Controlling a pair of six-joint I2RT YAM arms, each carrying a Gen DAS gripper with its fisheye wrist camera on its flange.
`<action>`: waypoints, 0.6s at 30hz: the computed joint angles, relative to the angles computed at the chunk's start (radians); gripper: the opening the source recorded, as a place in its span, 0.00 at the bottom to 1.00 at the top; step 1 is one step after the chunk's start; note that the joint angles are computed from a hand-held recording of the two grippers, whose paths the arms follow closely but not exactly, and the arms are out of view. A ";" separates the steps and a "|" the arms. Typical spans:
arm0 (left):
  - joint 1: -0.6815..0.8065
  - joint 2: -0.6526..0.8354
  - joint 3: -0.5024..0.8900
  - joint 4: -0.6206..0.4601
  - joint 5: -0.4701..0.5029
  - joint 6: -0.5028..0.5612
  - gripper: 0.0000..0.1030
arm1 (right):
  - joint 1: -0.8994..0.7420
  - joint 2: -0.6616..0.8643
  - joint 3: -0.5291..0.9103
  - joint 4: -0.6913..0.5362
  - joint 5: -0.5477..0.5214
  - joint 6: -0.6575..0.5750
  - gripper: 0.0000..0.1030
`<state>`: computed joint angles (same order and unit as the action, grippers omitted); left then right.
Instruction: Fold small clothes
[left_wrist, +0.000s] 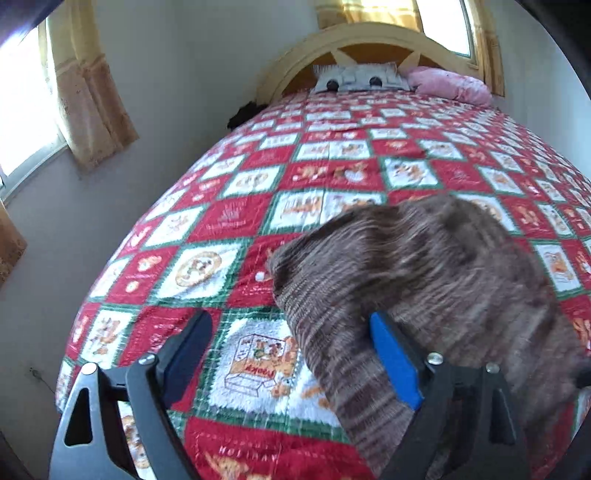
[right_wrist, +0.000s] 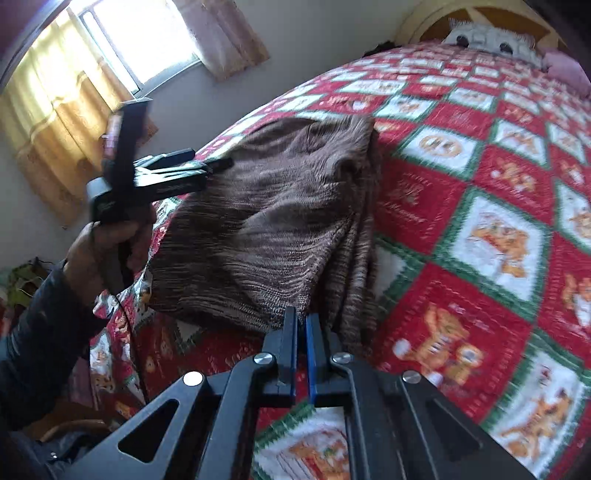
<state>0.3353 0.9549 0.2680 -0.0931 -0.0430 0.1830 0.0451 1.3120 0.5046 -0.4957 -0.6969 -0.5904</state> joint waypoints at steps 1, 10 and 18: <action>0.003 -0.004 -0.009 0.009 -0.001 -0.004 0.95 | -0.026 -0.040 -0.008 -0.021 0.012 -0.016 0.03; -0.086 -0.142 -0.023 -0.117 -0.073 -0.042 0.96 | -0.044 0.004 -0.020 0.059 0.072 -0.022 0.05; -0.191 -0.403 -0.007 -0.378 -0.095 -0.080 0.97 | 0.033 -0.076 0.109 0.071 -0.054 0.171 0.49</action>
